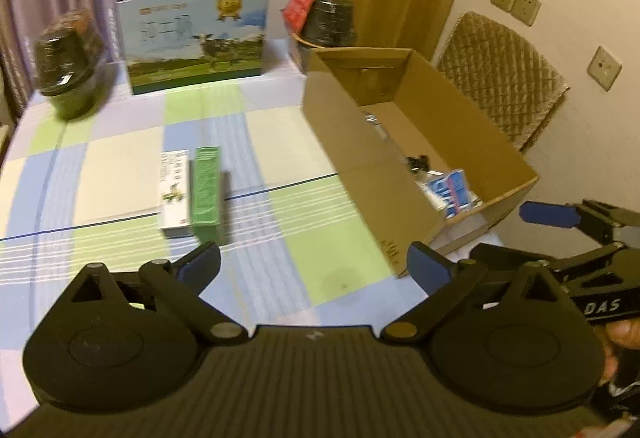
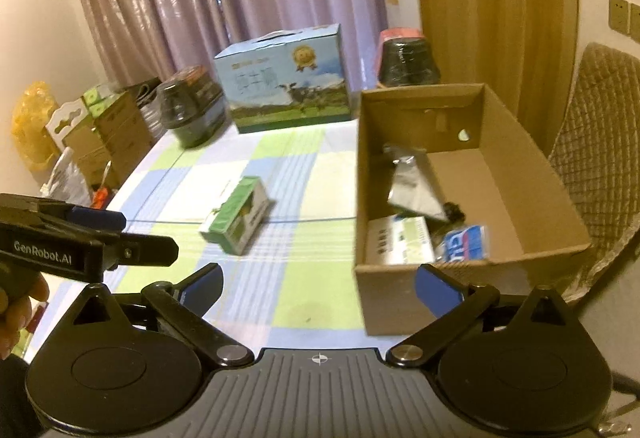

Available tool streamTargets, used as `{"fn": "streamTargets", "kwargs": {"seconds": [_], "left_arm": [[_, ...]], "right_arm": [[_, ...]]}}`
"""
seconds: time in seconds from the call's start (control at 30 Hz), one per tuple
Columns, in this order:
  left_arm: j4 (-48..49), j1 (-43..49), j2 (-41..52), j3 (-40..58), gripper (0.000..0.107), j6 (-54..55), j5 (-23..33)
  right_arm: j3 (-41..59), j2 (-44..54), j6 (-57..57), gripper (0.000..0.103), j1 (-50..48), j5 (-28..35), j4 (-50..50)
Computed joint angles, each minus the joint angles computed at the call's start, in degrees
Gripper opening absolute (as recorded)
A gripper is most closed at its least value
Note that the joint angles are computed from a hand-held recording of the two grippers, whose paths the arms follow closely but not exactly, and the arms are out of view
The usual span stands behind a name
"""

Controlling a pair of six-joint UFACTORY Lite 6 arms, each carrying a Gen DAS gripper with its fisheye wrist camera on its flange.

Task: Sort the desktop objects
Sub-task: 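Withdraw both tools from the cardboard box back over the table, then grasp the white medicine box with the left tool while the right tool grasps the green box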

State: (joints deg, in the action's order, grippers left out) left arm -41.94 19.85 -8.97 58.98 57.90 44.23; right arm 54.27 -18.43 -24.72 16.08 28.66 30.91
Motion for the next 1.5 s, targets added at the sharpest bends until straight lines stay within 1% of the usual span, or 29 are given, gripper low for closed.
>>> {"fn": "streamTargets", "kwargs": {"seconds": [0.07,0.13,0.33,0.43,0.53,0.77,1.1,1.5], "left_arm": [[0.12,2.06,-1.39,-1.48,0.099,1.80,0.71],[-0.40,4.29,-3.12,-3.52,0.102,4.22,1.25],[-1.21,11.16,-7.12,-9.27,0.102,10.79,1.74],[-2.19,14.82,-6.80,-10.84,0.102,13.54,1.70],[-2.74,18.43,-4.70,-10.37,0.102,14.82,2.41],[-2.96,23.70,-3.32,-10.18,0.102,19.23,2.30],[-3.93,28.14,-1.49,-10.02,0.102,22.70,2.92],[-4.51,29.01,-0.49,-10.92,0.102,24.94,2.38]], "right_arm": [[-0.93,-0.71,1.52,0.101,1.16,-0.34,-1.21],[-2.18,-1.51,3.10,0.101,2.20,-0.59,-2.37],[-5.19,-3.03,6.48,0.101,4.86,-0.48,-4.78],[-6.11,-3.26,7.99,0.101,5.79,-0.59,-6.08],[-6.50,-3.38,10.94,0.101,7.44,-0.91,-8.25],[-5.94,-1.88,15.58,0.101,11.70,-1.76,-10.43],[-5.46,-0.07,22.93,0.101,16.69,-2.87,-15.84],[-4.84,1.76,29.80,0.101,20.25,-3.70,-20.74]]}}
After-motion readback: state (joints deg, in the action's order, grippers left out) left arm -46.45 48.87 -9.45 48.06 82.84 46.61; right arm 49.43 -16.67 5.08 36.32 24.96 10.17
